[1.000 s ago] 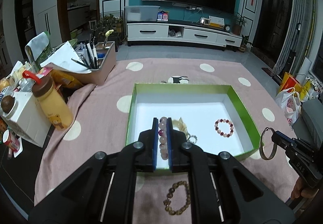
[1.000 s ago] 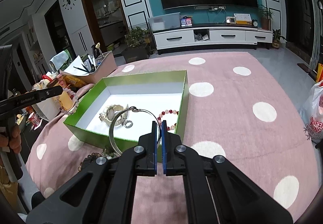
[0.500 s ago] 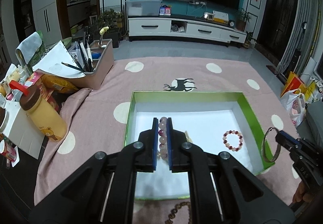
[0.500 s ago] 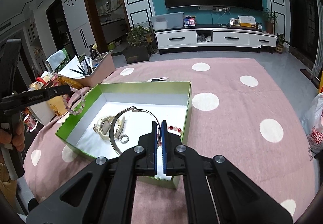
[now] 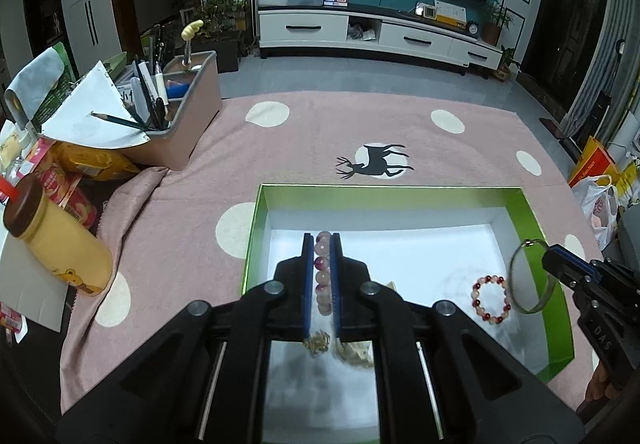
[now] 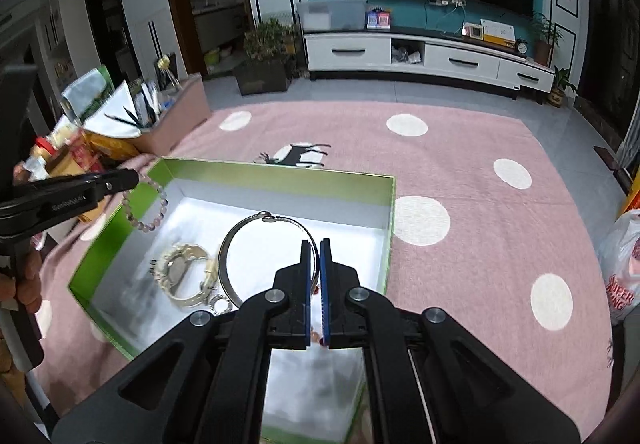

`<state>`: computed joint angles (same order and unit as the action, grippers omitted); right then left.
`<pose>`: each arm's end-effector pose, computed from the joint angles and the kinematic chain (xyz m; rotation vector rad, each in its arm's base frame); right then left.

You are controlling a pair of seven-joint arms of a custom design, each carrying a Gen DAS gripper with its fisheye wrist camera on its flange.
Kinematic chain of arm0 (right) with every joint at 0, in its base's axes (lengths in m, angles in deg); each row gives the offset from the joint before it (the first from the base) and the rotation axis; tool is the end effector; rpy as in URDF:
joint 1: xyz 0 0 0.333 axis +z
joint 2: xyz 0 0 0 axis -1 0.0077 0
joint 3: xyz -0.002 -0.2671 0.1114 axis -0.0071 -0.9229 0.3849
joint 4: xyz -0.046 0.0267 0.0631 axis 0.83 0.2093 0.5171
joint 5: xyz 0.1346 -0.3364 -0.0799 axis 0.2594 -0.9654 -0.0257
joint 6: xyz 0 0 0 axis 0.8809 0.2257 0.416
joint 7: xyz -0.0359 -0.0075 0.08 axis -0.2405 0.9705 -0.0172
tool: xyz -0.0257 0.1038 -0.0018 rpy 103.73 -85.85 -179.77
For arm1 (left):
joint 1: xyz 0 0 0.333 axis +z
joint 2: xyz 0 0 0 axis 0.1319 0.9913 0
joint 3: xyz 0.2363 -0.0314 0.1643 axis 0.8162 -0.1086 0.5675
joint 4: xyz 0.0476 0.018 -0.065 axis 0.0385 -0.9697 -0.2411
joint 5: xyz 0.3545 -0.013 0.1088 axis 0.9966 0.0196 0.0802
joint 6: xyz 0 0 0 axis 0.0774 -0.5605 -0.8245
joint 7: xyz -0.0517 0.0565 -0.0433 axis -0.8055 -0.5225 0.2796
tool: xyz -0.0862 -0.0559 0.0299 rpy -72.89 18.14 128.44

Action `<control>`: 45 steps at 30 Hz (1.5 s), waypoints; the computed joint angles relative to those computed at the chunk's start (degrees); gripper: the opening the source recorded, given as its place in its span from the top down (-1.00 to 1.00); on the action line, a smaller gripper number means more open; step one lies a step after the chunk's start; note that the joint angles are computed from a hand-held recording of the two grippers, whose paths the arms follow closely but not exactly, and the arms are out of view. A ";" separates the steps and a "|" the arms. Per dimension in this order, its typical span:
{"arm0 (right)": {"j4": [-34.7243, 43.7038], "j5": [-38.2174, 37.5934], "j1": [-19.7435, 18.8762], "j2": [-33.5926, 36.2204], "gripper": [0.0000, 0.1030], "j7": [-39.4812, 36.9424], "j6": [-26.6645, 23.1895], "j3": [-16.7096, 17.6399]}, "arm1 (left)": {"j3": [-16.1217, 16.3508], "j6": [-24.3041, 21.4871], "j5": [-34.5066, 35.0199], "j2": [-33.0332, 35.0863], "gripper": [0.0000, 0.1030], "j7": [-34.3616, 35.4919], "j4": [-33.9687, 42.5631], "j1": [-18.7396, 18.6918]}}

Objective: Organize jewelry
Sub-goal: 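Carry the pink bracelet and silver bangle into the green box and open both tools, then withdraw both tools from the box toward the remaining jewelry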

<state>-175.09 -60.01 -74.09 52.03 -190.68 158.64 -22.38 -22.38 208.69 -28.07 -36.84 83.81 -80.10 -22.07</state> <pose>0.3761 0.2299 0.3757 -1.5161 1.9829 -0.7485 0.5148 -0.3751 0.3905 -1.3645 2.3053 -0.9128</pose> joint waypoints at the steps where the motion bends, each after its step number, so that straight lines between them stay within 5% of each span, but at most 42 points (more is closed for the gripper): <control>1: 0.78 0.71 0.10 0.92 0.94 -1.11 -0.24 -0.15 | -0.20 -0.60 -0.11 0.73 0.86 0.41 0.94 0.06; 9: 5.96 6.35 0.78 7.34 0.89 -8.02 0.90 -2.85 | 1.69 -3.64 1.73 4.62 0.86 -0.87 5.83 -1.89; 12: 5.98 5.55 0.45 7.35 0.59 -5.65 0.89 -3.09 | 2.50 -4.12 3.05 5.12 0.79 -1.96 6.54 -2.49; 20: -0.19 0.60 -1.69 0.25 0.50 3.01 3.47 -2.16 | 2.60 -1.71 4.54 2.09 0.48 -3.22 2.60 -1.69; 29: -9.89 -0.14 -1.87 -12.92 0.20 8.18 4.14 3.61 | 0.01 3.94 2.95 -7.00 0.04 -3.50 -9.68 1.38; 37: -16.35 4.89 2.49 -21.83 0.00 8.98 3.68 9.56 | -7.08 9.05 -8.70 -18.58 -0.21 3.33 -26.83 7.77; 40: -18.06 7.16 4.20 -24.25 -0.02 9.28 3.94 11.59 | -5.75 10.54 -26.60 -22.76 -0.36 17.16 -32.27 3.63; 45: -19.35 8.17 3.54 -24.31 -0.07 13.77 8.06 16.15 | -4.86 9.43 -37.62 -26.63 -0.45 24.46 -37.80 0.66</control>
<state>-194.44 -51.84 -70.54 27.72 -176.90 166.70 -6.22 -27.24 218.12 -65.70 -63.47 108.26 -117.90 -21.41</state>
